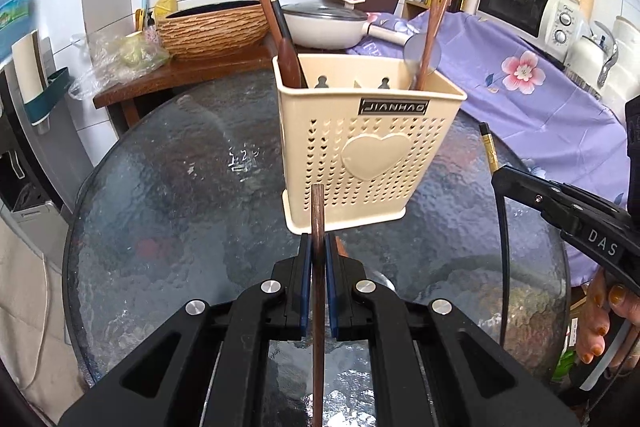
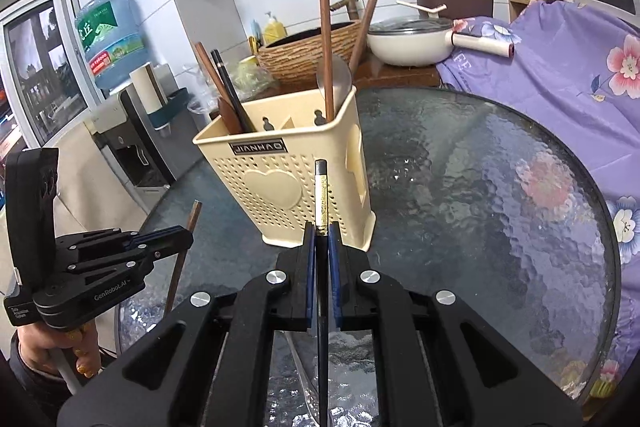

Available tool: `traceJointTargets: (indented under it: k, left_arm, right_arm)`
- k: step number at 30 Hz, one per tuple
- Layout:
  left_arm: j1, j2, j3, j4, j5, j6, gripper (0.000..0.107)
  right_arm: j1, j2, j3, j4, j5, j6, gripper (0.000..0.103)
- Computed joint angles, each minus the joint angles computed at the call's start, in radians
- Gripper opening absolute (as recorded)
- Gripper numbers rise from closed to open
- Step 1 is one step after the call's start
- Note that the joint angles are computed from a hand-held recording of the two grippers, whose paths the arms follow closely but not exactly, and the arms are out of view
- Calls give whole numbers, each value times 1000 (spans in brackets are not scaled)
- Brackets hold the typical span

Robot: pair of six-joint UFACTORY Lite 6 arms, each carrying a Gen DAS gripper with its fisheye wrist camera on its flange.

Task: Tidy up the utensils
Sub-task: 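Carry both chopsticks over the cream holder and lower them inside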

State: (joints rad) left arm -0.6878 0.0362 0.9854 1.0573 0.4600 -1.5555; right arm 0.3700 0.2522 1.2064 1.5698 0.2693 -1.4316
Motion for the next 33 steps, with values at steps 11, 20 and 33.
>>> traceJointTargets:
  k: [11,20,33]
  left_arm:
    - [-4,-61,-7,-5,-2,4,6]
    - [-33,-142,-31,11,25,-8,6]
    - [-107,-221,-10,45,107,-4,6]
  right_arm:
    - [-31,-82,-47,24,42,-35,7]
    - [-40,-157,-73,-39,66,16,7]
    - [-7,-235,-70,-185,57,139,7]
